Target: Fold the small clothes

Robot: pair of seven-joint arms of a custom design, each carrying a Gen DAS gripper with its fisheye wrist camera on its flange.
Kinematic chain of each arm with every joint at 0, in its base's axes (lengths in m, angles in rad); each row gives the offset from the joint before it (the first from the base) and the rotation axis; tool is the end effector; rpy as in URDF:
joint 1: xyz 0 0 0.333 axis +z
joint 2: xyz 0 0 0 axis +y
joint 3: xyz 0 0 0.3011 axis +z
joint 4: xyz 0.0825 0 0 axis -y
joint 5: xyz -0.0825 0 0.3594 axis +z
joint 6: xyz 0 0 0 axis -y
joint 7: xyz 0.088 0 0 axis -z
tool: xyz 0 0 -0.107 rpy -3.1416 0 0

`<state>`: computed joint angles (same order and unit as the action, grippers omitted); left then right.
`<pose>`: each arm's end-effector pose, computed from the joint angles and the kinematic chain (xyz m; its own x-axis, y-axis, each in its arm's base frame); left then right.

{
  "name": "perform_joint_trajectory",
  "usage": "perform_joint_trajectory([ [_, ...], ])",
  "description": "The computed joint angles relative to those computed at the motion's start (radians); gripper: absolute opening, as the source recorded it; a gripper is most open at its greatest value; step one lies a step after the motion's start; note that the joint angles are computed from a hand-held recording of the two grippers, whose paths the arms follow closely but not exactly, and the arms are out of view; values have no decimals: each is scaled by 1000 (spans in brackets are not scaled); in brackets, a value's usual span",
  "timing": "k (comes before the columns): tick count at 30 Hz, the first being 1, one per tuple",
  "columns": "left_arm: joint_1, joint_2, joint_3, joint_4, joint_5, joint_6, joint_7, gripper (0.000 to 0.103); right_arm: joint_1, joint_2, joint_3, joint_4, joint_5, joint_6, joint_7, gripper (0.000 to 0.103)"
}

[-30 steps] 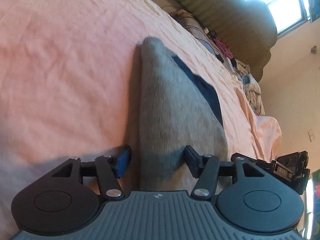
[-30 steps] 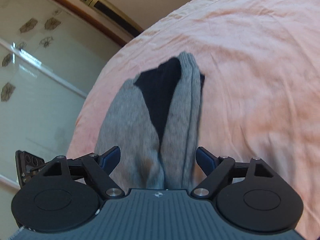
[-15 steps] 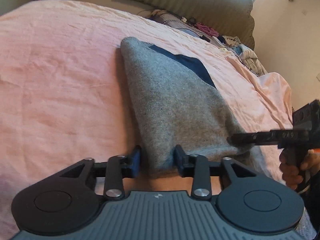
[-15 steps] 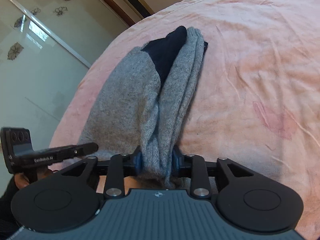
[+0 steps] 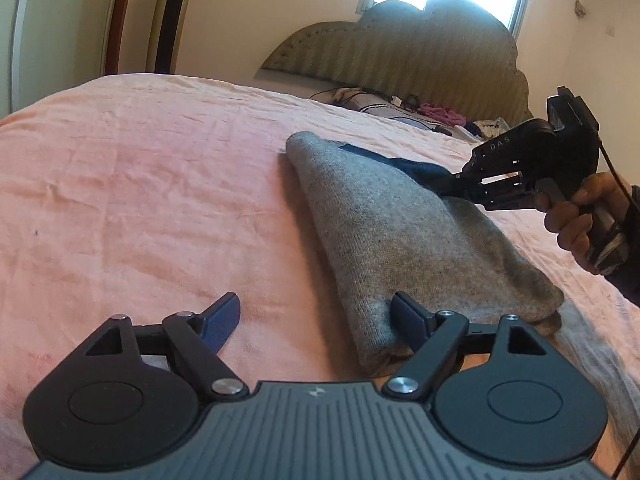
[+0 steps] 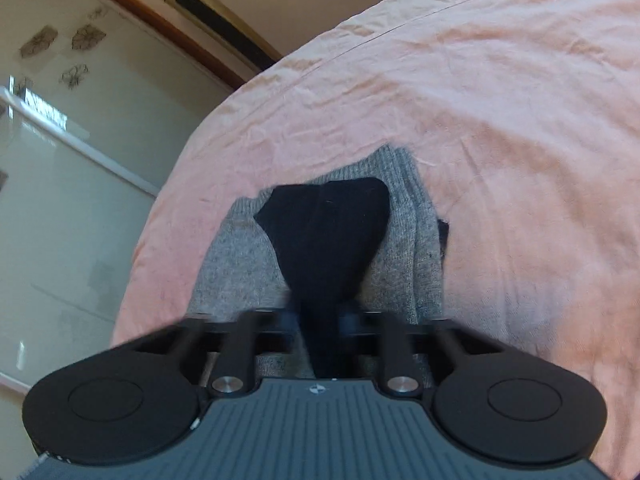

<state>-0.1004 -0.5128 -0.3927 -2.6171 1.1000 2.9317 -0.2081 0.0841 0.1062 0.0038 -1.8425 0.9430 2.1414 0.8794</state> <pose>0.3262 -0.2474 0.4601 0.0988 -0.9599 0.2623 -0.5545 -0.2720 -0.7865 0.5865 0.0861 0.4959 0.4062 -0.6980 -0.5897 -0.8764 -0.1149 -0.4676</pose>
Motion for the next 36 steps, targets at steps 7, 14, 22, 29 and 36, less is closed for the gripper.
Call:
perform_joint_trajectory([
  [7,6,-25,-8,-10,20,5,-33,87,-35,-14,-16,-54,80,20,-28,19],
  [14,110,92,-99,223,301,50,-46,87,16,-97,-8,-74,177,141,-84,64],
  [22,-32,374,-15,367,146,-90,328,86,47,-5,27,-62,86,191,-138,52],
  [29,-128,278,63,301,66,-95,352,85,34,-192,-10,-207,140,148,-130,60],
  [36,-163,244,75,230,-142,-138,427,86,40,-322,-49,-382,99,108,-249,55],
])
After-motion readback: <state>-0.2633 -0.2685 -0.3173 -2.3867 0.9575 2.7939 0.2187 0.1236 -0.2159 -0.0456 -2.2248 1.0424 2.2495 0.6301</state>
